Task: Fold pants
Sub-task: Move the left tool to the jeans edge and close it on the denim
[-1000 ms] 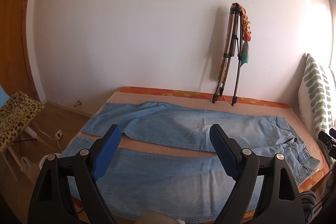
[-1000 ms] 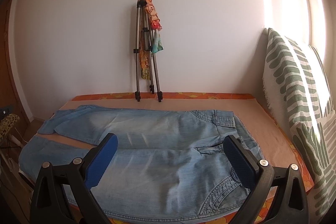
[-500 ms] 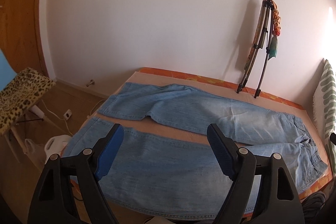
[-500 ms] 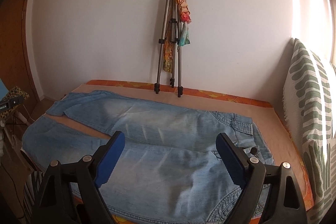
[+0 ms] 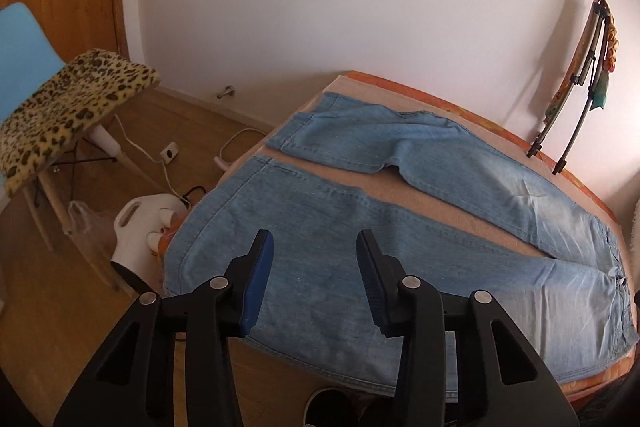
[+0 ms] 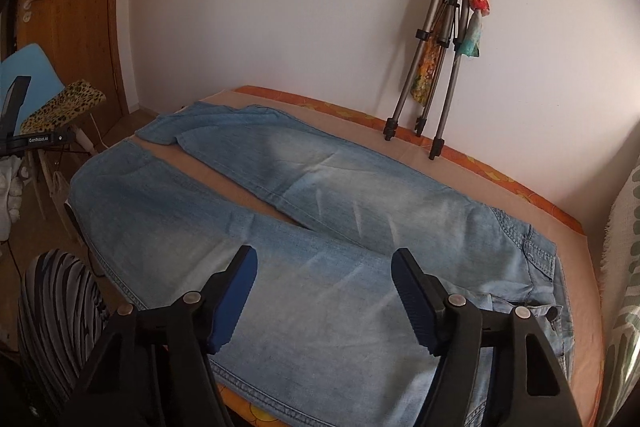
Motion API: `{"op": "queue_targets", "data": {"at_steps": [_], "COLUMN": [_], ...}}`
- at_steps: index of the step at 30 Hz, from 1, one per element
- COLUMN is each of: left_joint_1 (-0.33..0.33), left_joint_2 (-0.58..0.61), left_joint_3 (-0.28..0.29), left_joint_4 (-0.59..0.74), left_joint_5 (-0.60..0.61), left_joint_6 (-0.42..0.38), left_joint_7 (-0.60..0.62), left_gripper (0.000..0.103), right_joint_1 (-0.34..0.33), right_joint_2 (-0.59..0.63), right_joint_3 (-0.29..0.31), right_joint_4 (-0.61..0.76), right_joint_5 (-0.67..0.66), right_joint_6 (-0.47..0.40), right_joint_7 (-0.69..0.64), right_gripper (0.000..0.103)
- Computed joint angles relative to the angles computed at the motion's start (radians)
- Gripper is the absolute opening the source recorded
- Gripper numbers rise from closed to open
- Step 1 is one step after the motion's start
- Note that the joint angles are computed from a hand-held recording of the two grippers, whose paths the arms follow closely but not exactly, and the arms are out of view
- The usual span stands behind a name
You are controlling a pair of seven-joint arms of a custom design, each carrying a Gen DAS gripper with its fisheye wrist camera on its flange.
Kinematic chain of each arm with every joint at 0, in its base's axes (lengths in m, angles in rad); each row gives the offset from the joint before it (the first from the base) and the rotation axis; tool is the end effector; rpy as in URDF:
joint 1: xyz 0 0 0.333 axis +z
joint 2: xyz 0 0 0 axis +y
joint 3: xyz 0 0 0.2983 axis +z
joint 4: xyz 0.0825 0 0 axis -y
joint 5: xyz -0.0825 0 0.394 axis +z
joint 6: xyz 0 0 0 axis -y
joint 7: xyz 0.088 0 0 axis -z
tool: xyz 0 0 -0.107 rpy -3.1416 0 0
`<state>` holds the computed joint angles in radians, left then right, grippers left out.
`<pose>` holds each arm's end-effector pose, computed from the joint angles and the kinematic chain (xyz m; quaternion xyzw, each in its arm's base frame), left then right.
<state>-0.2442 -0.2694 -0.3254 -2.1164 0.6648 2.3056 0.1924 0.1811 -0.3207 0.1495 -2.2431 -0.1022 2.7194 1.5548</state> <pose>0.4479 -0.2874 0.5547 -0.7838 0.4903 -0.2572 0.2813 0.4896 0.1796 0.5697 -0.7763 0.4956 -0.2750 0.2759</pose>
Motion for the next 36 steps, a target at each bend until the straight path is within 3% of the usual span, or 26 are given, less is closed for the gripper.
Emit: {"op": "queue_targets", "data": {"at_steps": [5,10,22,24,30,32,33,36], "left_joint_1": [0.009,0.038,0.089,0.087,0.091,0.097,0.098,0.1], "left_joint_2": [-0.034,-0.001,0.224,0.253,0.329,0.362,0.385,0.485], "left_joint_3": [0.031,0.056,0.109,0.119,0.144,0.152,0.156,0.171], "left_joint_4": [-0.078,-0.051,0.249,0.28,0.352,0.385,0.41,0.531], "left_joint_5": [-0.064,-0.08,-0.06,-0.086,-0.18,-0.224,-0.239,-0.267], "left_joint_6": [0.04,0.072,0.053,0.059,0.06,0.081,0.085,0.07], "left_joint_7": [0.009,0.083,0.311,0.34,0.416,0.438,0.442,0.458], "left_gripper": [0.036,0.036,0.036,0.045,0.048,0.05,0.056,0.057], "right_joint_1": [0.051,0.07,0.127,0.138,0.16,0.17,0.176,0.193], "right_joint_2": [0.056,0.176,0.604,0.666,0.695,0.715,0.734,0.834], "right_joint_3": [-0.015,-0.026,-0.105,-0.121,-0.119,-0.117,-0.119,-0.125], "right_joint_4": [0.033,0.163,0.749,0.832,0.842,0.857,0.879,1.021], "right_joint_5": [0.044,0.056,0.015,0.008,0.023,0.025,0.023,0.028], "right_joint_6": [-0.058,-0.096,-0.253,-0.274,-0.287,-0.288,-0.29,-0.335], "right_joint_7": [-0.099,-0.141,-0.201,-0.204,-0.317,-0.341,-0.347,-0.348], "right_gripper": [0.067,0.067,0.067,0.067,0.07,0.076,0.078,0.079]}}
